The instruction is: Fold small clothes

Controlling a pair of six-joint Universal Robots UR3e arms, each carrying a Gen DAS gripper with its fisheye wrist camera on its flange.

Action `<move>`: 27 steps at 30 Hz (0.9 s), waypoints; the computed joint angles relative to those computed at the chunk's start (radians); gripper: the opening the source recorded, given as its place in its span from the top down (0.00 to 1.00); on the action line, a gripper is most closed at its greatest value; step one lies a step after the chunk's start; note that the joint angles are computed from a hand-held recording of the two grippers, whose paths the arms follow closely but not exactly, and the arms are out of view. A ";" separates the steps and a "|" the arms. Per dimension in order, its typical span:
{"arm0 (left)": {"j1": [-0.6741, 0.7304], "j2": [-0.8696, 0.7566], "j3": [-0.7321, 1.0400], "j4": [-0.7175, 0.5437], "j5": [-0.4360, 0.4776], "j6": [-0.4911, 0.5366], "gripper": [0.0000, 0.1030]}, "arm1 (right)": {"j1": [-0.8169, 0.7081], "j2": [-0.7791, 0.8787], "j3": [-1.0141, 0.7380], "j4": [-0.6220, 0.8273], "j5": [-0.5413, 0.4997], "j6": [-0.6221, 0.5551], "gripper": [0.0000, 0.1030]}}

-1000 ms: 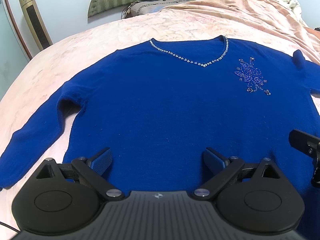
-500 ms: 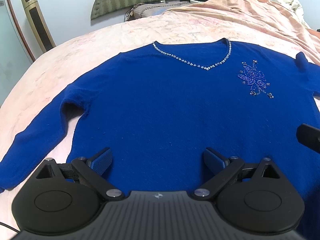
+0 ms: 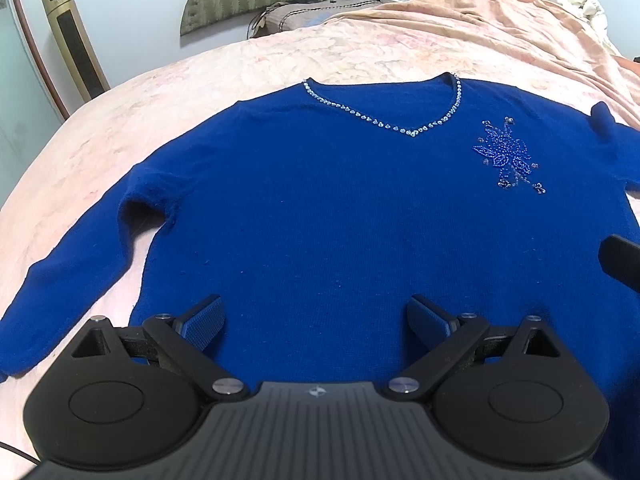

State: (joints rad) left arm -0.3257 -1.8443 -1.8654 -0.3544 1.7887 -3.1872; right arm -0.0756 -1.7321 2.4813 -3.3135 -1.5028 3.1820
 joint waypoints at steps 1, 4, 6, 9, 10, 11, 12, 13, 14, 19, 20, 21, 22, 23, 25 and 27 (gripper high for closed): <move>-0.002 -0.003 0.004 -0.003 0.004 0.001 0.04 | -0.007 -0.003 0.000 0.011 0.007 0.003 0.00; -0.011 -0.009 0.013 -0.012 0.018 0.002 0.04 | -0.052 -0.033 0.029 0.021 0.065 0.005 0.00; -0.018 -0.013 0.019 -0.015 0.026 0.002 0.04 | -0.069 -0.041 0.037 0.021 0.088 0.010 0.00; -0.022 -0.012 0.017 -0.011 0.024 0.007 0.04 | -0.087 -0.050 0.043 0.027 0.108 0.013 0.00; -0.023 -0.011 0.016 -0.009 0.023 0.008 0.04 | -0.098 -0.058 0.049 0.029 0.122 0.013 0.00; -0.025 -0.010 0.015 -0.007 0.024 0.010 0.04 | -0.108 -0.066 0.058 0.030 0.135 0.013 0.00; -0.027 -0.011 0.016 -0.005 0.027 0.011 0.04 | -0.122 -0.074 0.065 0.032 0.150 0.011 0.00; -0.031 -0.013 0.018 -0.004 0.031 0.012 0.04 | -0.134 -0.081 0.071 0.033 0.163 0.008 0.00; -0.033 -0.013 0.020 -0.005 0.032 0.011 0.04 | -0.145 -0.091 0.080 0.034 0.175 0.006 0.00; -0.047 -0.017 0.037 -0.017 0.031 0.009 0.04 | -0.193 -0.130 0.110 0.046 0.217 0.006 0.00; -0.056 -0.023 0.046 -0.022 0.043 0.008 0.04 | -0.204 -0.139 0.115 0.051 0.227 0.007 0.00; -0.063 -0.029 0.053 -0.026 0.052 0.007 0.04 | -0.216 -0.148 0.123 0.052 0.238 0.007 0.00; -0.067 -0.030 0.055 -0.026 0.054 0.005 0.04 | -0.225 -0.155 0.128 0.055 0.247 0.006 0.00; -0.067 -0.027 0.055 -0.029 0.047 0.002 0.04 | -0.231 -0.161 0.134 0.055 0.252 0.007 0.00; -0.065 -0.025 0.063 -0.045 0.028 -0.006 0.04 | -0.248 -0.173 0.146 0.055 0.266 0.008 0.00; -0.072 -0.033 0.080 -0.065 0.031 -0.013 0.04 | -0.254 -0.175 0.152 0.054 0.263 0.010 0.00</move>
State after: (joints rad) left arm -0.3977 -1.8769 -1.7858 -0.4193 1.8195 -3.2005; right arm -0.3298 -1.9074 2.6332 -3.2591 -1.2399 3.1920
